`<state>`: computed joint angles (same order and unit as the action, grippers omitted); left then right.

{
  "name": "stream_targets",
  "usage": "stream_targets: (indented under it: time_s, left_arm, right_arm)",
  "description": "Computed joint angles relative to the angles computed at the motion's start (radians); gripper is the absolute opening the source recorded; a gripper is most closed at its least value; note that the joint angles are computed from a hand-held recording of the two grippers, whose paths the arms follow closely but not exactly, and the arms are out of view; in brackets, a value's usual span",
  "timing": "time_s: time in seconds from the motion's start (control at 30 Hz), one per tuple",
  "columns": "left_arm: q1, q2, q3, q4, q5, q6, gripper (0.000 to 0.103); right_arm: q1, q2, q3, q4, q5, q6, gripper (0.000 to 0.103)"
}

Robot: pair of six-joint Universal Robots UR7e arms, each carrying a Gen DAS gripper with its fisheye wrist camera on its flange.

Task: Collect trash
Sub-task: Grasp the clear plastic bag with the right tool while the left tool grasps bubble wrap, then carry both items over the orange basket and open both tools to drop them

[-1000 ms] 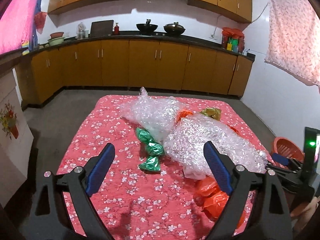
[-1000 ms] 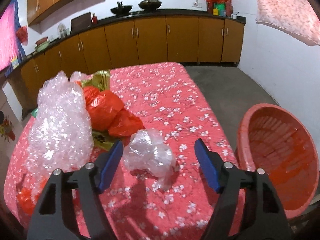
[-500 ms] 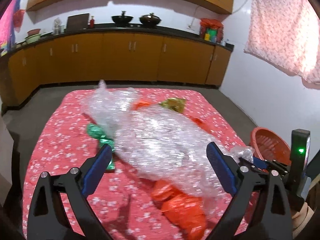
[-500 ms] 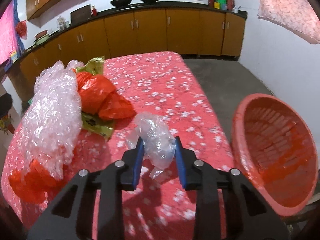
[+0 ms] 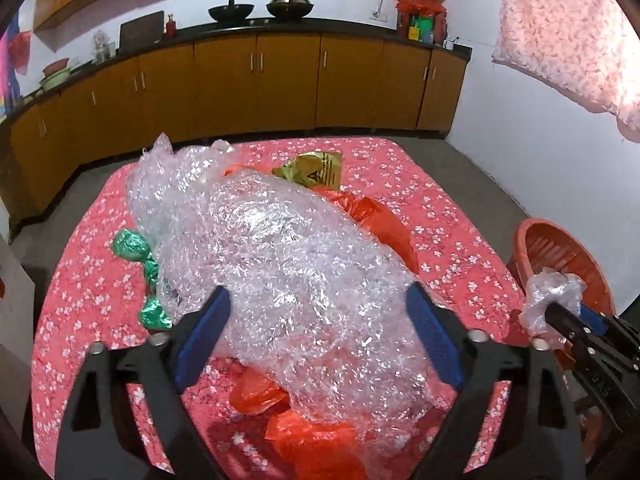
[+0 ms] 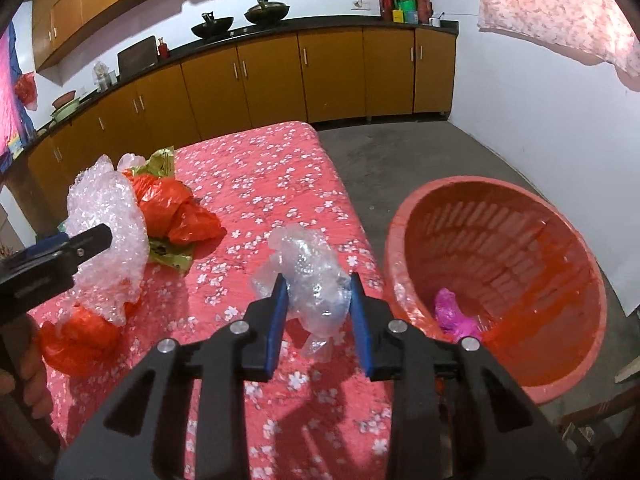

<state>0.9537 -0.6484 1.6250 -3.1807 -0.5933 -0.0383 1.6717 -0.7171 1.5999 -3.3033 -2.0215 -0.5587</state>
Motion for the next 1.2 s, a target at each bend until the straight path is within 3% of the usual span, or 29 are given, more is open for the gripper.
stream_targets:
  time_s: [0.2,0.33,0.7,1.2]
  left_arm:
    - [0.003,-0.015,0.013,0.029,-0.025,-0.014,0.041]
    - [-0.003,-0.03,0.037,-0.012,-0.031,0.003,0.026]
    - [-0.038,-0.072,0.093,-0.155,-0.005,0.067,0.022]
    - [-0.079,-0.089,0.108,-0.24,-0.014,0.148,0.022]
  right_arm:
    - [-0.001,-0.011,0.012,0.004,0.01,0.02,0.03]
    - [0.002,-0.013,0.018,0.0,0.013,0.016,0.03]
    - [0.021,-0.026,0.037,-0.018,0.04,0.015,0.03]
    - [0.037,-0.064,0.076,-0.064,0.07,0.007,0.03]
